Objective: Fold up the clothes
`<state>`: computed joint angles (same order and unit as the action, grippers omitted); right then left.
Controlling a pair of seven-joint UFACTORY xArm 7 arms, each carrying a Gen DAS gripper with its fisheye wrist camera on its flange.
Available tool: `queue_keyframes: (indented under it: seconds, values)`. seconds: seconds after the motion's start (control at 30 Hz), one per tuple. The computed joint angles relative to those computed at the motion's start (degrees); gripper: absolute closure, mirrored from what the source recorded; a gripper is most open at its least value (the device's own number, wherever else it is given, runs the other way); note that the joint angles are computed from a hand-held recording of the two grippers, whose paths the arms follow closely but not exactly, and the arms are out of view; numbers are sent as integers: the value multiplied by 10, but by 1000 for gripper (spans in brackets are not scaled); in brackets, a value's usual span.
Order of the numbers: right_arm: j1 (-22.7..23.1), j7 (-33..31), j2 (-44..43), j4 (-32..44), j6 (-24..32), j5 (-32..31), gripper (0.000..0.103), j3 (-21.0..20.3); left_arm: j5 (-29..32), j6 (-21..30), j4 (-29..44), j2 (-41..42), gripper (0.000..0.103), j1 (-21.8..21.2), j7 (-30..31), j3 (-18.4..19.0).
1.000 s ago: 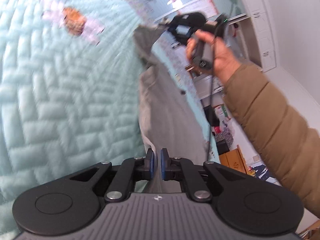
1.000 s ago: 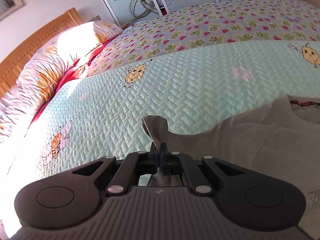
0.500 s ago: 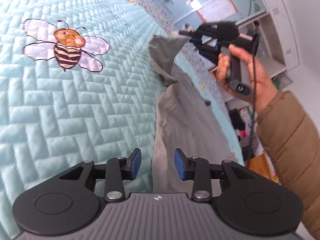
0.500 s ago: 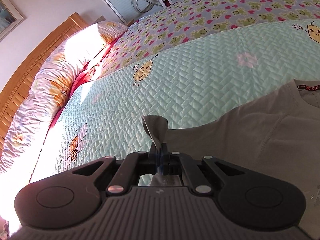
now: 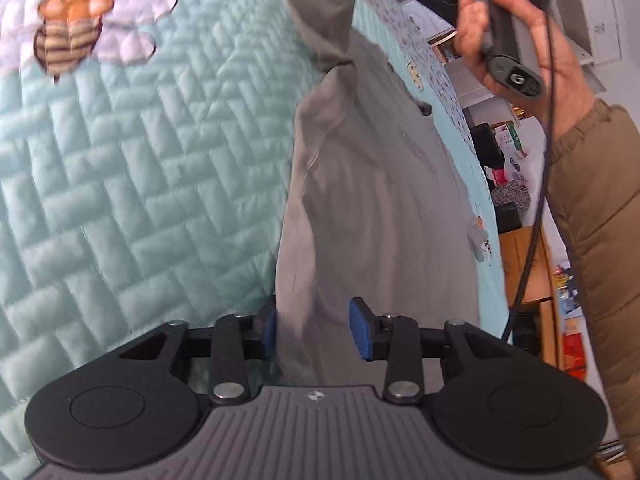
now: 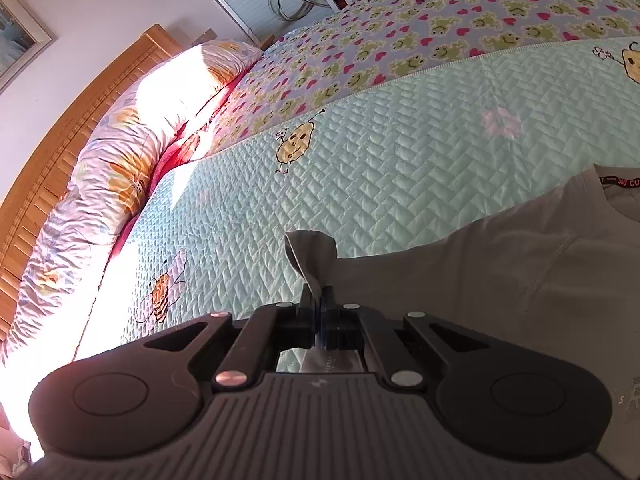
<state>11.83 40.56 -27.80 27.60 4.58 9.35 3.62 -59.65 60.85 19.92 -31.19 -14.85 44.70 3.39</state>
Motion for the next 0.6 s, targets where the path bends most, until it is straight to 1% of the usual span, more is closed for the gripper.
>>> queue_keyframes:
  seconds: [0.03, 0.1, 0.17, 0.3, 0.43, 0.53, 0.6]
  values:
    - [4, -2, 1, 0, 1, 2, 102, -4, -9, -6, -6, -1, 100, 2, -1, 2]
    - [7, -9, 4, 3, 5, 2, 102, -9, -28, -20, -23, -15, 100, 5, 4, 4]
    - [12, -16, 7, 5, 2, 4, 102, -15, -42, -34, -45, -50, 100, 4, 10, 4]
    - [31, -33, -4, -2, -15, 23, 102, -43, -45, -57, -72, -126, 100, -9, 1, -4]
    - [33, -55, -48, -22, -29, 33, 102, -70, -18, -84, -81, -197, 100, -40, -30, -29]
    - [20, -72, -112, -54, -30, 36, 102, -93, 6, -104, -83, -248, 100, -73, -50, -50]
    - [8, -88, -160, -79, -25, 36, 102, -112, 16, -113, -80, -268, 100, -104, -58, -63]
